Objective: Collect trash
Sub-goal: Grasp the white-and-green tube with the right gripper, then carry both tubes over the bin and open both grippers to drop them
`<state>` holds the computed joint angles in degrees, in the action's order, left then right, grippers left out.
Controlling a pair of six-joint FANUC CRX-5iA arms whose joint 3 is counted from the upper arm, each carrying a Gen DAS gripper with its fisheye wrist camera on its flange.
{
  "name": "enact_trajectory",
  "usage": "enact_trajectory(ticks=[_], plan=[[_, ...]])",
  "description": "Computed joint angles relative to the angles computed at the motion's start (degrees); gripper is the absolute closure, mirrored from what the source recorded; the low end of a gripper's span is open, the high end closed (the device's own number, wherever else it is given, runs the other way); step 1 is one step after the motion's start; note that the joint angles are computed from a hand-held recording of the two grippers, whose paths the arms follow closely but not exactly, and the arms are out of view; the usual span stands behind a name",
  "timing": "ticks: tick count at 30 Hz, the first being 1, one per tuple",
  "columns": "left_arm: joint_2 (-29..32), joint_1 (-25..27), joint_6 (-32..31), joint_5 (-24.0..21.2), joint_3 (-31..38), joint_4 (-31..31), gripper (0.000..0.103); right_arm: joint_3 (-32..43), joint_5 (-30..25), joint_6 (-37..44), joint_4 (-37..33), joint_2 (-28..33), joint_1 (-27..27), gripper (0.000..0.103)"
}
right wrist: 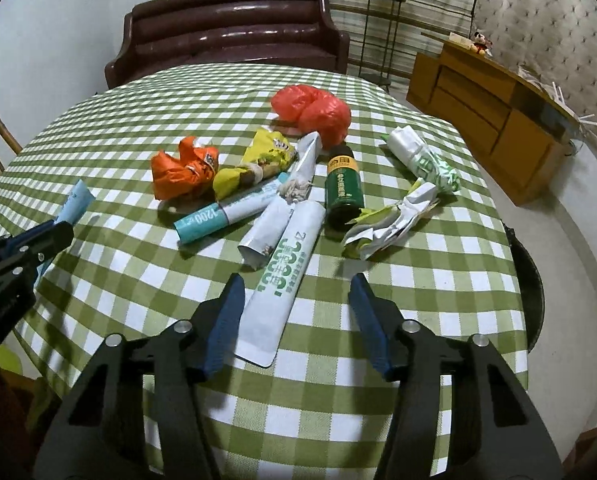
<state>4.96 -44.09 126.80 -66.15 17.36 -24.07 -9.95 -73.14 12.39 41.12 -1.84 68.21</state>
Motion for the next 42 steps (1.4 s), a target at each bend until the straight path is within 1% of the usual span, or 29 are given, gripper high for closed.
enact_trajectory(ticks=[3,5,6,15,21,26,32,42], plan=[[0.08,-0.05,0.13,0.12,-0.07,0.18,0.084,-0.58,0.60,-0.02,0.03,-0.58,0.18,0.072],[0.03,-0.05,0.13,0.17,-0.15,0.21,0.084,-1.03,0.87,0.13,0.17,-1.00,0.37,0.076],[0.05,-0.06,0.12,0.15,-0.14,0.21,0.084,-1.24,0.95,0.00,0.20,-1.13,0.44,0.082],[0.45,-0.80,0.92,-0.38,0.41,-0.48,0.084,-3.08,1.73,-0.60,0.60,-3.11,1.49,0.084],[0.75,-1.86,1.19,-0.24,1.59,-1.25,0.084,-4.01,2.00,-1.53,3.17,-4.46,2.64,0.084],[1.19,-2.64,1.30,0.86,3.04,-1.77,0.084,-4.84,1.40,-2.75,5.92,-5.70,3.40,0.084],[3.35,-3.88,-0.62,2.40,6.26,-1.71,0.084,-6.45,-1.08,-4.68,8.31,-7.91,2.82,0.084],[10.77,-6.56,-7.53,5.44,15.54,1.94,0.084,-11.00,-7.19,-7.71,10.71,-13.91,-0.09,0.084]])
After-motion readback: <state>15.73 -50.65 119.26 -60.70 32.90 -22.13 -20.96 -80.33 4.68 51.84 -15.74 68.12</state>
